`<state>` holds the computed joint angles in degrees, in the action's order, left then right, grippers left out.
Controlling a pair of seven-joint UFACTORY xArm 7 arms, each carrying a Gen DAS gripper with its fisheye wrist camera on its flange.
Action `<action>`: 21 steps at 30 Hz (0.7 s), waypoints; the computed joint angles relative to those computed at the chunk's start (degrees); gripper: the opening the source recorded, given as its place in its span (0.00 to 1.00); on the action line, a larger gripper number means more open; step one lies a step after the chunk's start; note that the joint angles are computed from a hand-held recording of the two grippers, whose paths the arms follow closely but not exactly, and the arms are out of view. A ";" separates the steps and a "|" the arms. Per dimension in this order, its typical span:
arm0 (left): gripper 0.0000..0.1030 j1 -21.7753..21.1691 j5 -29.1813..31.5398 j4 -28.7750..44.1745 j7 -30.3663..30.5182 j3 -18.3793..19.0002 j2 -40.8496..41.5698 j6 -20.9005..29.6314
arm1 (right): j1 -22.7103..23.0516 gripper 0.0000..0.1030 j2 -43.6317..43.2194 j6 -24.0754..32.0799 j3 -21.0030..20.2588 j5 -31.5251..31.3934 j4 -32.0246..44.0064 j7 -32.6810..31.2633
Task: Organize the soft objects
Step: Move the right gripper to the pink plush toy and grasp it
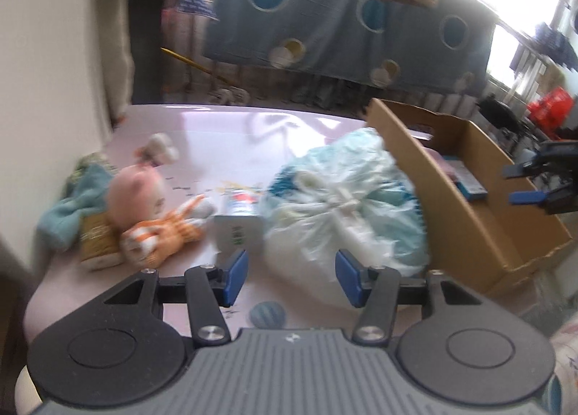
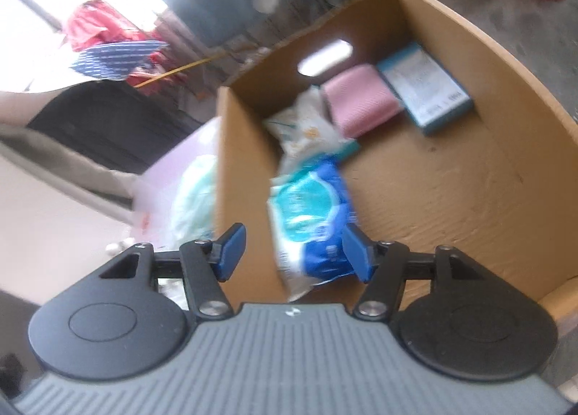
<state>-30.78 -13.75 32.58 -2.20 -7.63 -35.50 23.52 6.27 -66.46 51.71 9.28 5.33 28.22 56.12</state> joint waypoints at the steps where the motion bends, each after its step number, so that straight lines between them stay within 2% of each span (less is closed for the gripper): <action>1: 0.53 1.34 0.74 -1.31 -1.00 -0.67 -1.39 -0.50 | 0.65 0.58 0.99 -0.91 0.57 0.28 1.00 -0.18; 6: 0.53 7.22 6.37 -6.09 -5.77 -3.56 -6.63 -2.78 | 5.28 0.62 10.11 -8.23 2.73 2.36 5.99 -2.02; 9: 0.53 10.59 10.07 -8.52 -8.26 -5.15 -9.23 -4.45 | 8.79 0.64 17.90 -14.80 3.38 4.08 8.68 -3.40; 12: 0.53 12.34 12.37 -10.27 -10.01 -5.06 -10.48 -6.10 | 12.35 0.68 26.67 -22.51 3.41 5.52 11.64 -5.31; 18: 0.53 16.64 15.92 -10.73 -13.16 -5.90 -5.90 -15.24 | 18.81 0.74 44.94 -33.93 1.41 8.72 20.62 -10.61; 21: 0.53 19.31 17.94 -9.06 -13.62 -6.89 -0.34 -19.91 | 22.06 0.75 54.25 -37.04 -0.88 13.77 26.51 -15.09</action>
<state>-11.47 4.18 23.52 -15.82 -14.51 -35.84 3.61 28.34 -12.21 14.67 8.40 19.10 54.73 41.03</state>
